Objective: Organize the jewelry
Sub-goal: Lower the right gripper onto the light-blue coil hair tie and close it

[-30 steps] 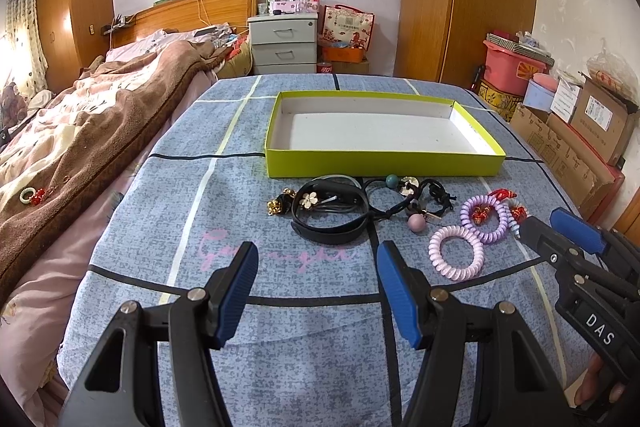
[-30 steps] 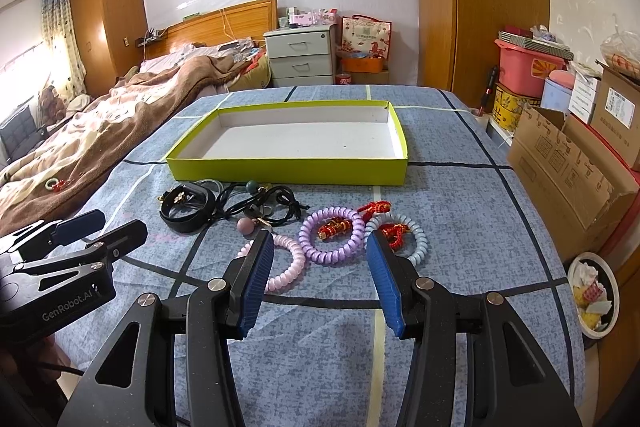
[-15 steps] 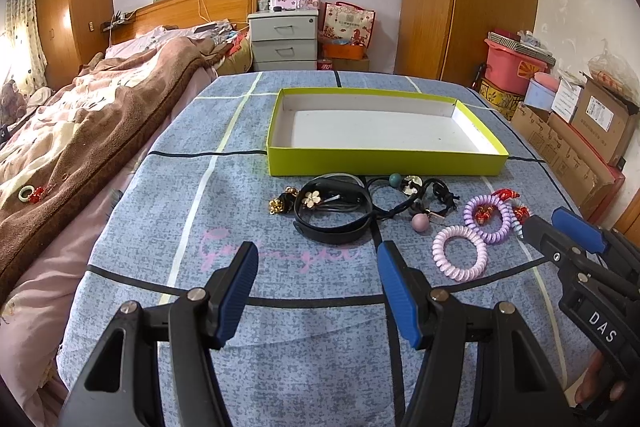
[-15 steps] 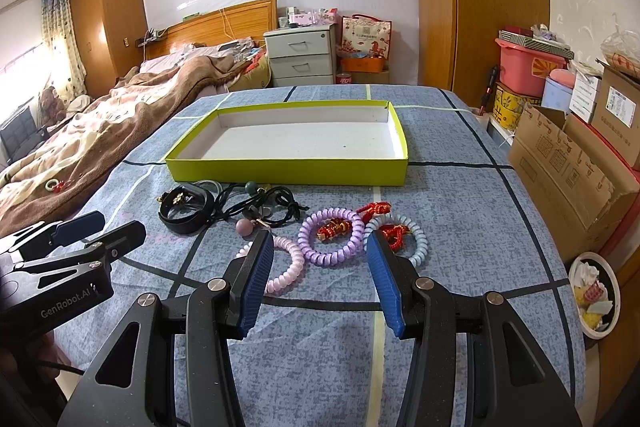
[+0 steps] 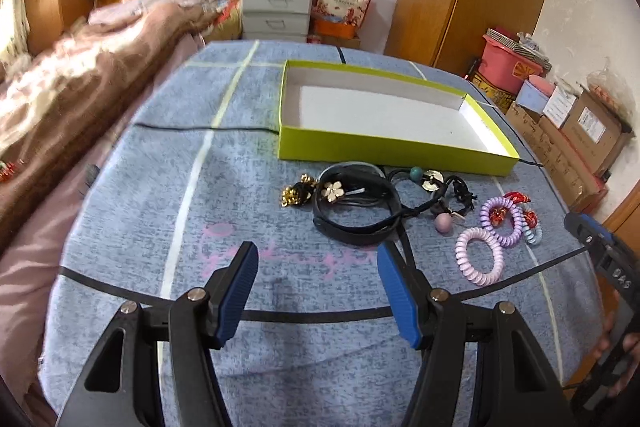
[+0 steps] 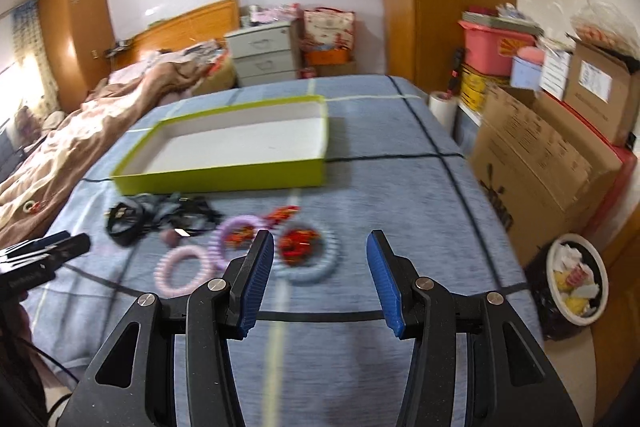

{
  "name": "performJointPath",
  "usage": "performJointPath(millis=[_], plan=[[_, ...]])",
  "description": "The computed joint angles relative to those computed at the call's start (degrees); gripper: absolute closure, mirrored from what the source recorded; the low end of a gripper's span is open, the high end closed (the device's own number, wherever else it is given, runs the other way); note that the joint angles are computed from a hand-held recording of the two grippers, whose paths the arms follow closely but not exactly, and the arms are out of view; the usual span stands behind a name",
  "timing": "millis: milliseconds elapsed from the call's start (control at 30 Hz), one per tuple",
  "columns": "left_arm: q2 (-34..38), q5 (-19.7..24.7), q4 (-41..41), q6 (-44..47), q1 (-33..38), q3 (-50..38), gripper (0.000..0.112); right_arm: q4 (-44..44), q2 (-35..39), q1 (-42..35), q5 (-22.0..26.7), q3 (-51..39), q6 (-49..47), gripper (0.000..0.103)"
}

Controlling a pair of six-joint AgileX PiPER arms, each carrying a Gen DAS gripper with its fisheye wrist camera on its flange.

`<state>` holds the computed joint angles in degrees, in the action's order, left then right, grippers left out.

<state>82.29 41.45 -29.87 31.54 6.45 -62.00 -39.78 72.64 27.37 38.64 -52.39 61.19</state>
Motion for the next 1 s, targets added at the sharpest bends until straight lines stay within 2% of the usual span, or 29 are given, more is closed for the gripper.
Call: performJointPath(millis=[133,200,267,367,467,567,633,700,833,867,1000], plan=[[2.2,1.7,-0.7,0.5,0.5,-1.8,0.048,13.1,1.5,-8.1,-4.2,-0.3,-14.8,0.054],[3.7,4.1,-2.8,2.0,1.2,-3.1,0.048,16.1,2.5,-10.5,-5.7,-0.3,-19.4,0.054],[4.0,2.9,-0.7,0.3,0.0,-3.4,0.048,21.3,4.1,-12.6,-6.0,-1.3,-25.5,0.054],[5.2,4.2,-2.0,0.9,0.2,-4.5,0.048,28.9,5.6,-14.8,-7.4,-1.8,-34.4,0.054],[5.6,3.0,0.7,-1.3,-0.9,-4.9,0.048,30.3,6.8,-14.5,-7.5,-2.2,-37.8,0.054],[6.7,4.7,-0.5,-0.8,-0.5,-6.1,0.048,29.7,7.5,-14.5,-7.9,-2.4,-38.0,0.054],[7.0,4.5,-0.2,-1.3,-0.6,-6.5,0.048,30.8,7.5,-15.0,-7.9,-2.3,-39.2,0.061],[6.5,3.1,1.0,-1.8,-1.2,-6.2,0.048,33.4,7.7,-15.4,-7.8,-2.7,-42.1,0.074],[7.8,4.2,1.5,-3.0,-1.2,-8.0,0.048,36.1,7.7,-15.5,-8.0,-2.7,-45.2,0.082],[7.8,3.7,2.3,-3.7,-1.5,-8.2,0.049,36.6,7.7,-15.3,-8.0,-2.7,-45.5,0.091],[9.5,4.7,2.3,-3.4,-1.5,-9.5,0.052,36.8,7.1,-15.3,-9.0,-1.9,-45.4,0.093]])
